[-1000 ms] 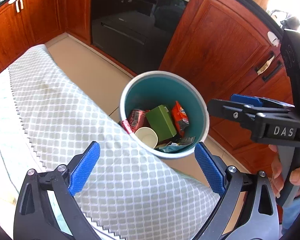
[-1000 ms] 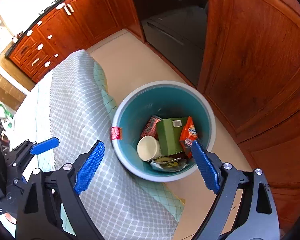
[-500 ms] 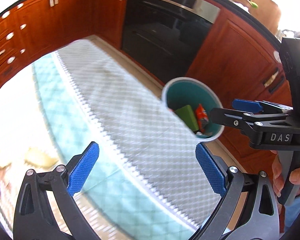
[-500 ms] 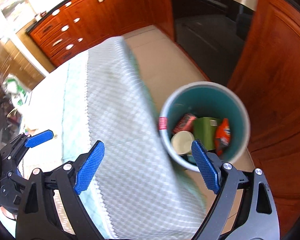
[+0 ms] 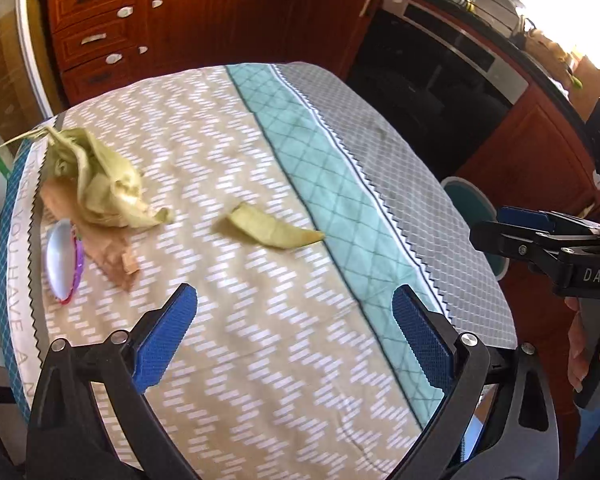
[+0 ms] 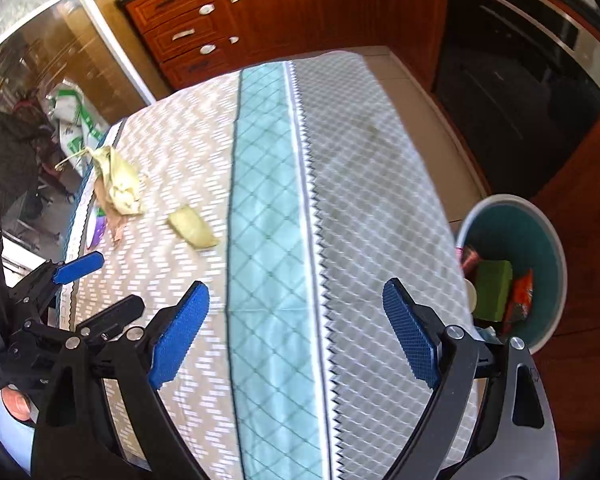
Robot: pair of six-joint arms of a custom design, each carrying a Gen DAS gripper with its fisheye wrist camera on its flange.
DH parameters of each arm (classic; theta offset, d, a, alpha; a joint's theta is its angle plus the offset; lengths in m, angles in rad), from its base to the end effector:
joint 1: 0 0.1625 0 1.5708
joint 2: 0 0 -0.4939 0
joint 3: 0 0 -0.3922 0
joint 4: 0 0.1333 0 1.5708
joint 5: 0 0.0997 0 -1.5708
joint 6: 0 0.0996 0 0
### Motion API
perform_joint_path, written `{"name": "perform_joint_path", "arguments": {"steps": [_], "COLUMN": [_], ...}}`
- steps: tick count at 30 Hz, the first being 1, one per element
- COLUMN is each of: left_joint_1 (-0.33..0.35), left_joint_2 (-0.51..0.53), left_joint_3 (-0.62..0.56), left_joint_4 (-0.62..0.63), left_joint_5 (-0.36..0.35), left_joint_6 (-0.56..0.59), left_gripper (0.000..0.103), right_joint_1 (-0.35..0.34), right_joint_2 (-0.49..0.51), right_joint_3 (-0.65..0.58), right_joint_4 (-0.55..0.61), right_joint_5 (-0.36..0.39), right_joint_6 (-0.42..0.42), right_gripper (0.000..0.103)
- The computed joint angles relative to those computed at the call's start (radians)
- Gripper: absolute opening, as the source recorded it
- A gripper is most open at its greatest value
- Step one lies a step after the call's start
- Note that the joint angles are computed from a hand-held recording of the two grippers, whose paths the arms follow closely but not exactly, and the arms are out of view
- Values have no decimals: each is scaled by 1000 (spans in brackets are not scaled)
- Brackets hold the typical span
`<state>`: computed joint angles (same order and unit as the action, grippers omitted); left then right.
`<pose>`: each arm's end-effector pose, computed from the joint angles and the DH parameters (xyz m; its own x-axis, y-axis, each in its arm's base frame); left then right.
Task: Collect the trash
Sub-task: 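Move both tools back over the table toward the banana peel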
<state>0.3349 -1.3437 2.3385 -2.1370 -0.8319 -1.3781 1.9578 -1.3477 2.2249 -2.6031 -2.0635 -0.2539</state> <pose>-0.2977 -0.3158 0.2064 -0.8390 -0.1421 -0.5252 0.1855 0.8328 -0.5216 0.2580 -0.4046 0.2713 -0.7228 -0.4862 0.4912 -0.5728 0.8191 -0.0321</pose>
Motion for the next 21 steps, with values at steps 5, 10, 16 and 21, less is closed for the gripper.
{"name": "perform_joint_path", "arguments": {"steps": [5, 10, 16, 21], "left_joint_1": [-32, -41, -43, -32], "left_joint_2": [-143, -248, -342, -411], "left_joint_3": [48, 75, 84, 88], "left_joint_4": [189, 317, 457, 534], "left_joint_5": [15, 19, 30, 41], "left_joint_6": [-159, -257, -335, -356], "left_gripper": [98, 98, 98, 98], "right_joint_1": [60, 111, 157, 183], "right_joint_2": [83, 168, 263, 339], "right_joint_3": [-10, -33, -72, -105], "right_joint_4": [-12, -19, -26, -85], "right_joint_5": [-14, -21, -18, 34], "right_joint_6": [15, 27, 42, 18], "right_gripper": [85, 85, 85, 85]}}
